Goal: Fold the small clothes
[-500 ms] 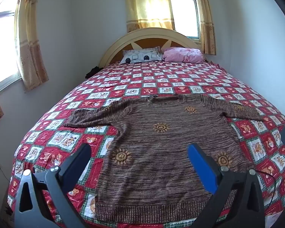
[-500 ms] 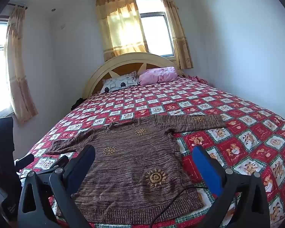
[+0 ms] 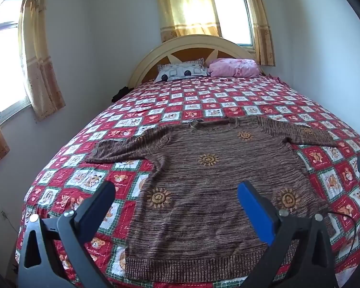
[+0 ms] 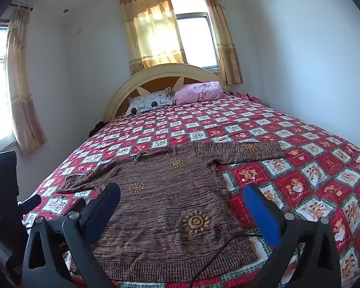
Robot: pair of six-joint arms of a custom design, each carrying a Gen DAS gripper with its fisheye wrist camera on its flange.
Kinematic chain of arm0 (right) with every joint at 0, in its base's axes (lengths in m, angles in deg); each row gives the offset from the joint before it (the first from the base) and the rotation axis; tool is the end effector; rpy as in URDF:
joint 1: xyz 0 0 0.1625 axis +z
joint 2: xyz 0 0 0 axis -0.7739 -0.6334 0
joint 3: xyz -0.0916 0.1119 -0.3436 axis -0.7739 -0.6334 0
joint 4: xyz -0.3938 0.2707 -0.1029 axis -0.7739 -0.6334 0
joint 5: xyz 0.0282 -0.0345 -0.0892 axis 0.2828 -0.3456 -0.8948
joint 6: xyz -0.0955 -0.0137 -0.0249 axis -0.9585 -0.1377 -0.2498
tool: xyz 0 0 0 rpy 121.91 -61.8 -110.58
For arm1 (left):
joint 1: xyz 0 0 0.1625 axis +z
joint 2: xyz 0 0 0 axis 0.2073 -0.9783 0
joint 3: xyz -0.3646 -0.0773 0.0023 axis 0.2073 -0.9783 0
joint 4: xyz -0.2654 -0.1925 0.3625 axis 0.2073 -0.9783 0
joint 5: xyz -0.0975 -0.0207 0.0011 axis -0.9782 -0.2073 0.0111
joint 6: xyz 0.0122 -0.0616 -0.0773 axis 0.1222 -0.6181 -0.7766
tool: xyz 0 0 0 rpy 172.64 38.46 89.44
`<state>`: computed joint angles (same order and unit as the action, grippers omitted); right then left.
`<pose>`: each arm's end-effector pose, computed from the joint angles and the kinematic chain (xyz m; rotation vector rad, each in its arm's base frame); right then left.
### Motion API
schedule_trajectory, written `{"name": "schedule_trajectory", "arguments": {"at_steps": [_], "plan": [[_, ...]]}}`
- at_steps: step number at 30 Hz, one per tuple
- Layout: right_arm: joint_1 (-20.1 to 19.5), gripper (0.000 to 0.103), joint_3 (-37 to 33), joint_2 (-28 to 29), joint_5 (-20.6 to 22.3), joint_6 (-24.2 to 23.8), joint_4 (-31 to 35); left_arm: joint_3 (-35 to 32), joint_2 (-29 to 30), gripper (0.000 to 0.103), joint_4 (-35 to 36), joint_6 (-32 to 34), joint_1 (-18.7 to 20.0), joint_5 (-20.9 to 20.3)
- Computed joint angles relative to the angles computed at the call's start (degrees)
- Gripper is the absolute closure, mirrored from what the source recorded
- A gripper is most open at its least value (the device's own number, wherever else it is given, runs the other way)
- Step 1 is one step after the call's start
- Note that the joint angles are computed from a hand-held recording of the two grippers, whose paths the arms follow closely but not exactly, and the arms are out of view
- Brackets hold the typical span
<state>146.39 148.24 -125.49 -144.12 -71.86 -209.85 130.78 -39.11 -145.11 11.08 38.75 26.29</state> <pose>0.1681 -0.6874 0.2703 0.3859 -2.1671 1.4370 -0.2911 -0.7095 0.1458 0.4173 1.9377 -1.1389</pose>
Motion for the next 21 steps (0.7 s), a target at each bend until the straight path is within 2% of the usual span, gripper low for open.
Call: {"name": "schedule_trajectory", "arguments": {"at_steps": [21], "plan": [[0.07,0.001,-0.29,0.21,-0.85,0.95,1.29,0.29,-0.27,0.000,0.32,-0.73,0.07,-0.02]]}}
